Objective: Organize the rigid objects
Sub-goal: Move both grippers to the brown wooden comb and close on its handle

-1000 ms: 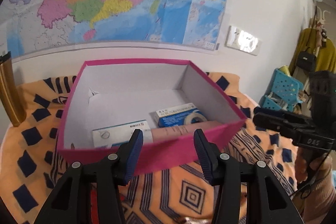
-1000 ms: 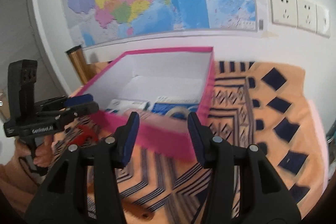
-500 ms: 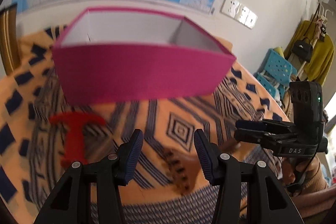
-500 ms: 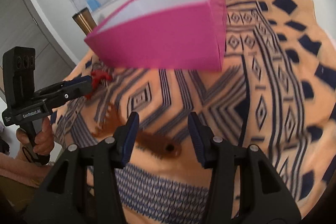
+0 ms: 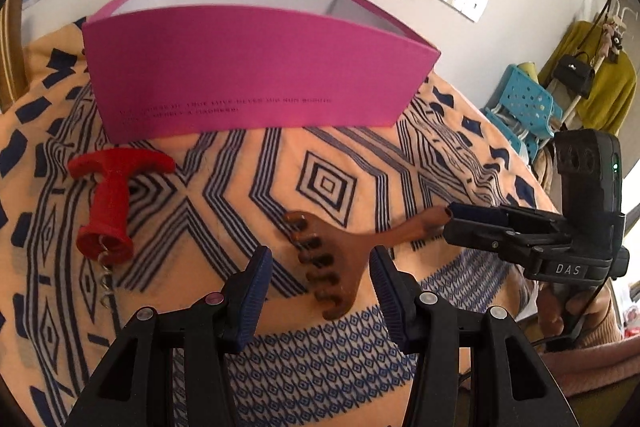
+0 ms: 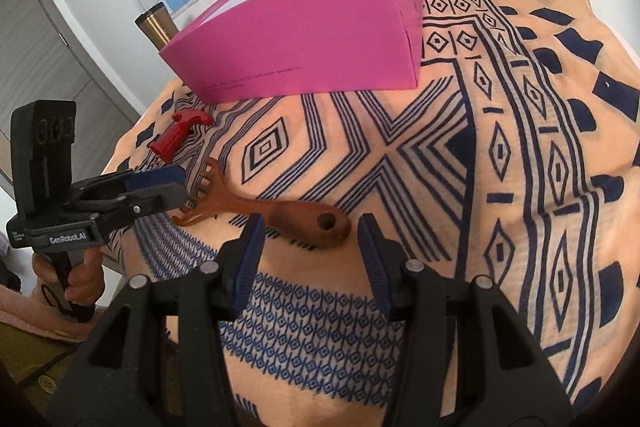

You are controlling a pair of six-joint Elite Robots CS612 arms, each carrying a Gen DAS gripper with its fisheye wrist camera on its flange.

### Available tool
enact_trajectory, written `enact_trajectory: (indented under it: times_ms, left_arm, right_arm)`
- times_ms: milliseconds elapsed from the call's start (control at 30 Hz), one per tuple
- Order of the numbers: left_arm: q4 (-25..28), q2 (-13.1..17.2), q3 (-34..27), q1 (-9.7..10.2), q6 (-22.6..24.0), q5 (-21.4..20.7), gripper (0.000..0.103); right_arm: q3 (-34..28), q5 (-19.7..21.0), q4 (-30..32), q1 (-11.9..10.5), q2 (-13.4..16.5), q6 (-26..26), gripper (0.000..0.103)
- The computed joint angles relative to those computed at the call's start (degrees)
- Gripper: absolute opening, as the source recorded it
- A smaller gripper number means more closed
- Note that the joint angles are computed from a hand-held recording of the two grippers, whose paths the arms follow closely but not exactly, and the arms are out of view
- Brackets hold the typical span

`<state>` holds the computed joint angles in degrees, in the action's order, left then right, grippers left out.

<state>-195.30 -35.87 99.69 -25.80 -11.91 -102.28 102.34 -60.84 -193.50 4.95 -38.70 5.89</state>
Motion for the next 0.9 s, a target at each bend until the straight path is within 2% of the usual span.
enact_trajectory:
  times_ms: [300, 467, 900]
  left_arm:
    - [1.7, 0.3, -0.2, -0.18, 0.1, -1.4, 0.051]
    - [2.2, 0.2, -0.4, -0.77, 0.0, 0.0, 0.049]
    - [2.3, 0.1, -1.2, -0.69, -0.5, 0.1, 0.048]
  right_arm:
    - [-0.2, -0.9, -0.8, 0.5, 0.3, -0.1, 0.05]
    - [-0.4, -1.9, -0.9, 0.8, 0.4, -0.3, 0.049]
    - [-0.8, -3.4, -1.1, 0.9, 0.3, 0.7, 0.045]
